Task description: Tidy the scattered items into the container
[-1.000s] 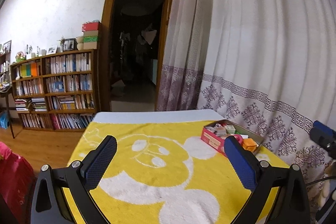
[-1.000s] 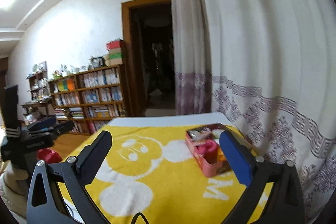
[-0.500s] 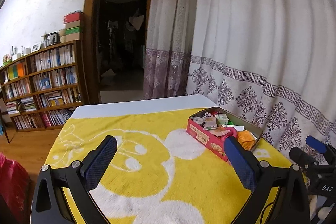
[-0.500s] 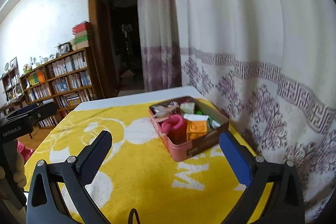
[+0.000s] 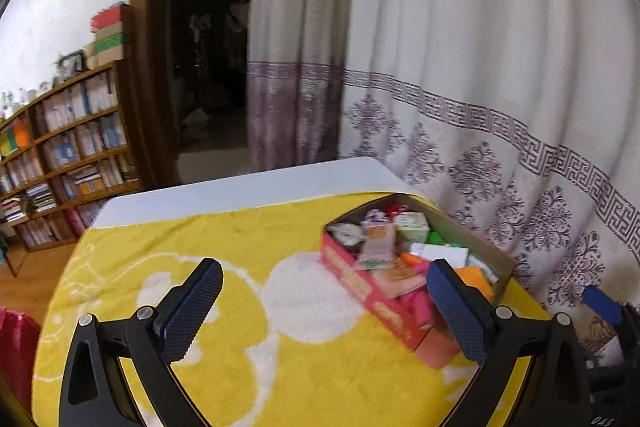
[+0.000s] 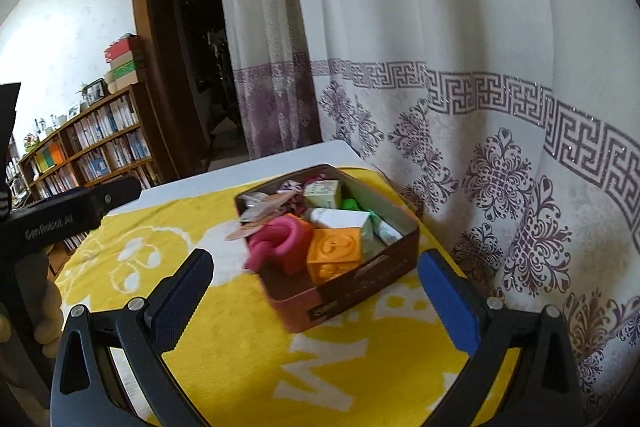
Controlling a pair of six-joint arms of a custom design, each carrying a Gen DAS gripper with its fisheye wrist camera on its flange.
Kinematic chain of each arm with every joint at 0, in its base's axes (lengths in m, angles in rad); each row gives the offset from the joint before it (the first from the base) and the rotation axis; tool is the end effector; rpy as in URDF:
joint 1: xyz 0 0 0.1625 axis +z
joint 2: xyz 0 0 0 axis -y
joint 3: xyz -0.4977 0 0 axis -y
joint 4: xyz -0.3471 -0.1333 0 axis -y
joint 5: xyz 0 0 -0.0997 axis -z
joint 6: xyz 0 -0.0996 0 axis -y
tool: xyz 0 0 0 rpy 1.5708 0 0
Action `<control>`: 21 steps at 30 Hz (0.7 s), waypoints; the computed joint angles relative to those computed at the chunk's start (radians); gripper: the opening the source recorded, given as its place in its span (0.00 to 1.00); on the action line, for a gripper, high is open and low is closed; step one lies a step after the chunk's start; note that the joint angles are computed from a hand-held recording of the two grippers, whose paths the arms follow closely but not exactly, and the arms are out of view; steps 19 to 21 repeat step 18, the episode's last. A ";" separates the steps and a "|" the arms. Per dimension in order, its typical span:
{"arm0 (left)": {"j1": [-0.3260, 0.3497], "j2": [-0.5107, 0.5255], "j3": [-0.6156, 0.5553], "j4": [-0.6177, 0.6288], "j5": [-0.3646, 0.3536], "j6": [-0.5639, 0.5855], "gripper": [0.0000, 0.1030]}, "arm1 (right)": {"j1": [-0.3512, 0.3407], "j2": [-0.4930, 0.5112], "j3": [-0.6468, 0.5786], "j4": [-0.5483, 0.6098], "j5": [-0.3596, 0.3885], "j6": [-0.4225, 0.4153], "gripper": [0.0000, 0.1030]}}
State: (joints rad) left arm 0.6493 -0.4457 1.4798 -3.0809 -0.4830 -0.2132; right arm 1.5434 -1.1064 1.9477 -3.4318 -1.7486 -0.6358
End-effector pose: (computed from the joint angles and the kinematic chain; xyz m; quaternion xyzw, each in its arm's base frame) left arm -0.4526 -0.6217 0.0833 0.1740 0.8223 -0.4404 0.3157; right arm 0.0995 -0.5929 0.3823 0.2191 -0.8424 0.4344 0.2315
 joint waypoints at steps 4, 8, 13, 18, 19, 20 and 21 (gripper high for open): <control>0.017 0.031 -0.064 0.045 -0.052 0.017 1.00 | -0.018 0.012 -0.038 0.032 -0.010 0.012 0.99; 0.028 0.066 -0.131 0.094 -0.066 0.044 1.00 | -0.027 0.026 -0.063 0.045 -0.023 0.010 0.99; 0.039 0.098 -0.192 0.127 -0.089 0.086 1.00 | -0.032 0.039 -0.082 0.058 -0.029 0.010 0.99; 0.040 0.118 -0.215 0.140 -0.069 0.124 1.00 | -0.032 0.049 -0.086 0.072 -0.034 0.014 0.99; 0.040 0.118 -0.215 0.140 -0.069 0.124 1.00 | -0.032 0.049 -0.086 0.072 -0.034 0.014 0.99; 0.040 0.118 -0.215 0.140 -0.069 0.124 1.00 | -0.032 0.049 -0.086 0.072 -0.034 0.014 0.99; 0.040 0.118 -0.215 0.140 -0.069 0.124 1.00 | -0.032 0.049 -0.086 0.072 -0.034 0.014 0.99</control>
